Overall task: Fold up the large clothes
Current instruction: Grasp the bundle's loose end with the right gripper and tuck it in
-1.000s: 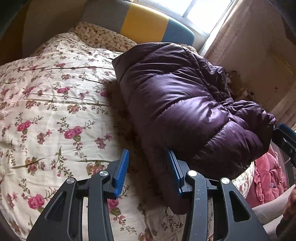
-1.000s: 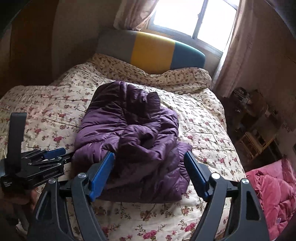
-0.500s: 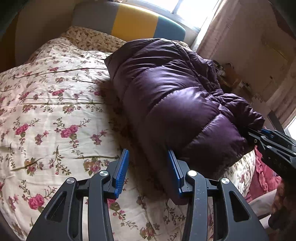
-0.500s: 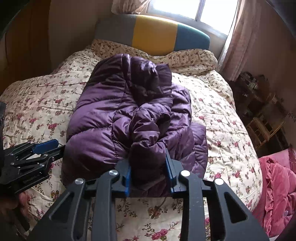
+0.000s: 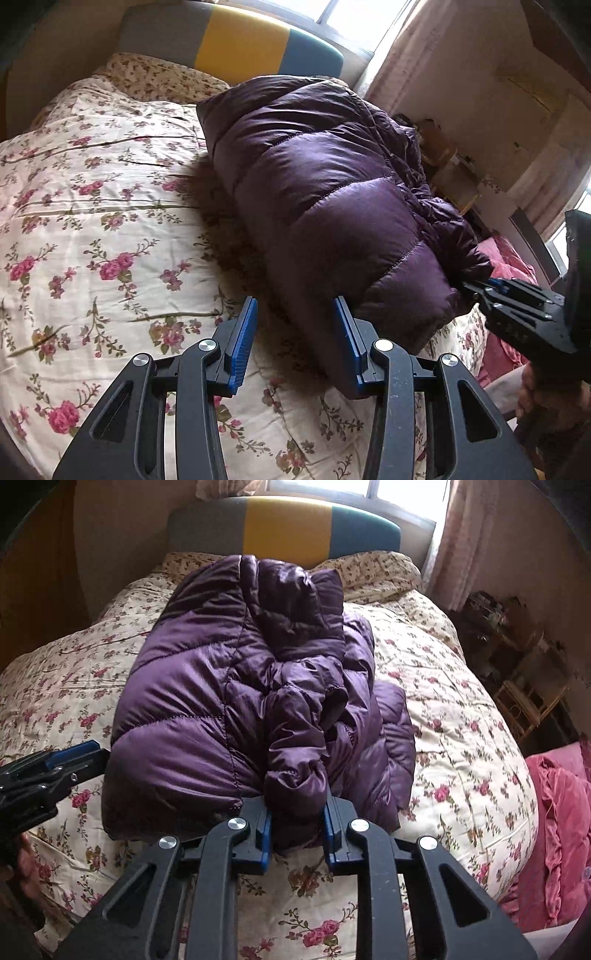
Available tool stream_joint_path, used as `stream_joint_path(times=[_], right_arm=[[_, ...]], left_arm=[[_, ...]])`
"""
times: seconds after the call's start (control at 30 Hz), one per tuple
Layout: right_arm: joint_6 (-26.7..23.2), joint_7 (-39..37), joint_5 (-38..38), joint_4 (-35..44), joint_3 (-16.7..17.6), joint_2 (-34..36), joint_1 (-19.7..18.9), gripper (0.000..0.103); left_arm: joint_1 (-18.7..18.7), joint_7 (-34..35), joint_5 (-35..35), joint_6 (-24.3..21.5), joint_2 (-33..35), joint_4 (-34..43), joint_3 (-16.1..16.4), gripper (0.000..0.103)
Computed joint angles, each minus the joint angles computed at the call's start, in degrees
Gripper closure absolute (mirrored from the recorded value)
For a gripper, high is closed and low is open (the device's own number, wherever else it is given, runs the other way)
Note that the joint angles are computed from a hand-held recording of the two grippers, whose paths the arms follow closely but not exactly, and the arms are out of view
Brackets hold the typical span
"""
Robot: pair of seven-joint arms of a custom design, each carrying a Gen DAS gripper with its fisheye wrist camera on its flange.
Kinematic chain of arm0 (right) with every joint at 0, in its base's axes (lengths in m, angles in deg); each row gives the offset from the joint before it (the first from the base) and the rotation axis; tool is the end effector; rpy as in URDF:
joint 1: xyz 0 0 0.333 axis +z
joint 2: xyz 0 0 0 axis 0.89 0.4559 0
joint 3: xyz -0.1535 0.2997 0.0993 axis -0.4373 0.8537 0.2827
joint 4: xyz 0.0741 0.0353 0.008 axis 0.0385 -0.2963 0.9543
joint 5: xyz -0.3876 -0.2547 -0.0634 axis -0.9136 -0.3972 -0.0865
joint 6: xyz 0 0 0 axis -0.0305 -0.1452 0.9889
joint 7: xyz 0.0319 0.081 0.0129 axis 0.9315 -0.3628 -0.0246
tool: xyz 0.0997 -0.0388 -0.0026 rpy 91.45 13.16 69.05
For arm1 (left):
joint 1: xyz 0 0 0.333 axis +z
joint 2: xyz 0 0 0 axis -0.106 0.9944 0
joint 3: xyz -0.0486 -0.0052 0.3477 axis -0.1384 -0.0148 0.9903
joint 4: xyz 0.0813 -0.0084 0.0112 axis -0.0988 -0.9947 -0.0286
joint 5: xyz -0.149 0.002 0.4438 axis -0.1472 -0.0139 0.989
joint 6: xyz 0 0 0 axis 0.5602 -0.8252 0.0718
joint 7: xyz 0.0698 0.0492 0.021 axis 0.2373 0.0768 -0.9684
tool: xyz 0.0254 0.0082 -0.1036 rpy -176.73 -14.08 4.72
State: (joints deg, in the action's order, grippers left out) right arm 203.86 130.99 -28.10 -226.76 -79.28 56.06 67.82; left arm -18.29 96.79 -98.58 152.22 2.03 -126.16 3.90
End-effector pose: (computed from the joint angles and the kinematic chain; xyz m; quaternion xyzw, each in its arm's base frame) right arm 0.5329 0.1084 0.4892 -0.6984 0.6327 -0.2581 0.2127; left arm 0.5868 -0.1787 0.4885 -0.5893 0.6847 -0.4262 0.0468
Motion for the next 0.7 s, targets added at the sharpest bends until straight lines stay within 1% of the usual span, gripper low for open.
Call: stream_joint_path(times=[0.1,0.17,0.23,0.27,0.33,0.4,0.47,0.57,0.6,0.7], right_arm=[[0.3,1.9,-0.9,-0.6,0.5,0.0,-1.0,0.085],[0.6,3.7,-2.2,-1.1,1.1,0.1,-1.7,0.085],[0.8,6.7,-4.9,-1.4,2.2,0.5,-3.1,0.086],[0.8,9.1,-7.5,-1.5,3.2,0.8,-4.2,0.086],[0.8,12.1,-10.4,-1.6,3.8,1.4,-4.9,0.087],[1.0,14.7,-12.6,-1.6,3.8,2.3,-5.0,0.087],[1.9,17.4,-14.7,-1.9,3.5,3.3,-5.2,0.088],[4.0,23.2,-20.8,-2.4,4.0,4.4,-6.4,0.088],[4.2,24.5,-21.7,-2.5,4.0,4.5,-6.1,0.088],[4.4,22.3,-18.3,-3.1,1.7,3.7,-3.9,0.087]], left_arm=[[0.0,0.2,0.3,-0.2,0.6,0.7,-0.2,0.061],[0.1,-0.7,2.0,0.2,1.2,1.4,-0.6,0.061],[0.3,-2.1,4.3,0.0,2.1,2.5,-0.9,0.061],[0.4,-3.2,6.2,0.0,2.6,3.0,-1.2,0.061],[0.6,-4.9,9.5,0.2,3.5,4.0,-1.7,0.061],[0.6,-6.9,14.0,0.6,4.6,4.9,-2.4,0.061],[0.7,-8.1,16.4,-0.7,6.1,6.4,-2.8,0.065],[0.8,-10.2,21.0,0.5,8.0,7.5,-3.8,0.065],[0.8,-11.6,22.8,0.9,8.9,7.9,-4.0,0.065],[1.6,-11.9,22.0,0.8,9.3,8.3,-4.6,0.065]])
